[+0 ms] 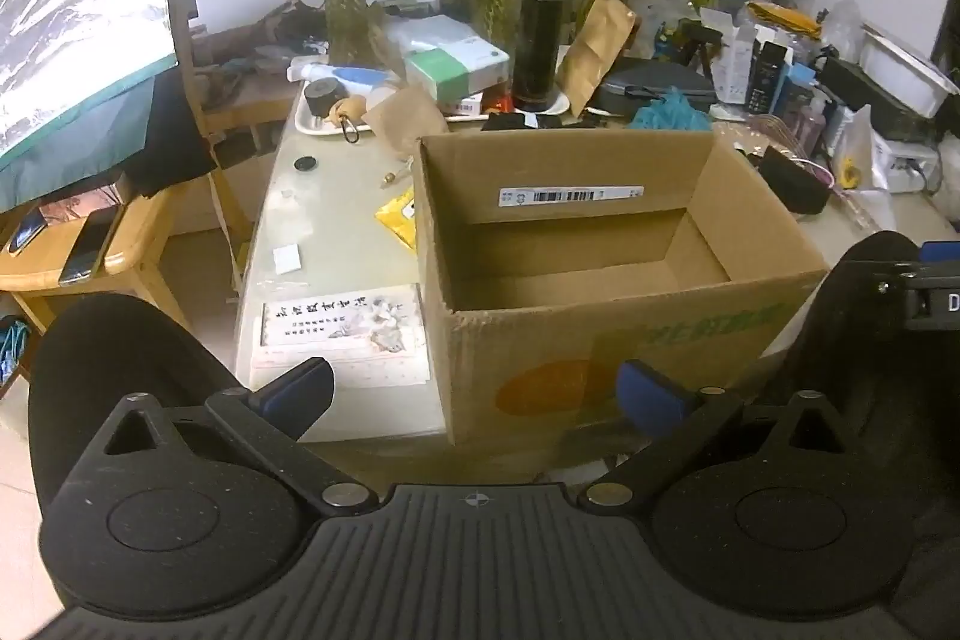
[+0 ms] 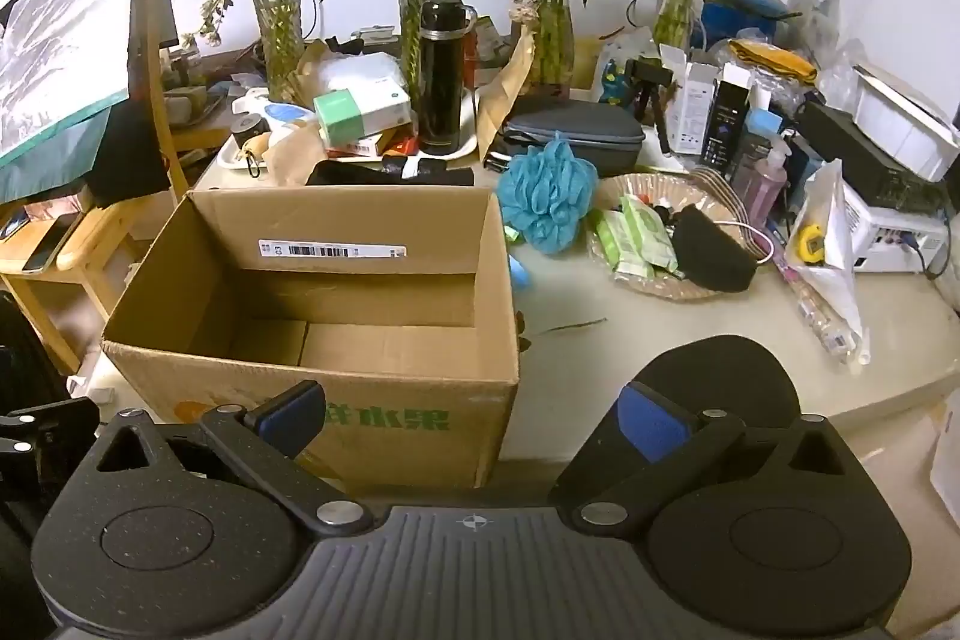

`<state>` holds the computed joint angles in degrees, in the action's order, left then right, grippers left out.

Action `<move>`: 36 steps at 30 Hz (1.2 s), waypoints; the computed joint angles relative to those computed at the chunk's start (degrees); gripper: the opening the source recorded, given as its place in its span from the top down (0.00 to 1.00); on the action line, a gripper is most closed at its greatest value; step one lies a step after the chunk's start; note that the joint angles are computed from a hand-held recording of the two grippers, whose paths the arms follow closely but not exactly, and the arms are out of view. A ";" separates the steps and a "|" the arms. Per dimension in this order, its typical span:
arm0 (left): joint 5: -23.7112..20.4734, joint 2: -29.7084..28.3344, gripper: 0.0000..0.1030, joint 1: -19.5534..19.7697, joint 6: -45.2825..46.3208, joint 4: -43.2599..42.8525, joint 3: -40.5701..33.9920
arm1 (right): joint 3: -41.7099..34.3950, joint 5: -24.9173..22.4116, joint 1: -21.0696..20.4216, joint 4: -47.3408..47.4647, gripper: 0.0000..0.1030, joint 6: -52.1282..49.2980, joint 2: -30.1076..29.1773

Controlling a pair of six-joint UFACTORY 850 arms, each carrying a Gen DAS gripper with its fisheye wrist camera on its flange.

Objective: Organize soft objects
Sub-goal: 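Move both grippers from the cardboard box toward the items on the desk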

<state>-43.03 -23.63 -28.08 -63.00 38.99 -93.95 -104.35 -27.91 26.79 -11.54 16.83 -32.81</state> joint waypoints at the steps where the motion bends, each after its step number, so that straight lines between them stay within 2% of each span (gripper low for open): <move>1: -0.21 -0.12 0.00 -0.07 -0.05 0.20 -0.13 | 0.16 0.31 -0.19 0.80 0.00 -0.81 0.08; 16: 2.20 1.17 0.00 0.70 -0.80 2.80 1.88 | -0.36 0.79 -1.42 3.77 0.00 -4.20 -0.34; 24: 0.86 0.81 0.00 0.95 -4.75 7.98 1.35 | -3.87 1.75 -2.47 8.33 0.00 -10.24 -1.63; 29: 1.52 1.41 0.00 1.22 -6.92 10.08 1.77 | -5.63 2.79 -2.34 2.65 0.00 -6.01 -1.91; 36: 1.95 0.86 0.00 1.58 -5.56 10.09 0.43 | -5.52 4.77 -2.86 -0.25 0.00 -3.74 -1.01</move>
<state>-41.08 -22.77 -26.50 -68.55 49.08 -93.52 -109.87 -23.14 23.94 -11.79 13.10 -33.82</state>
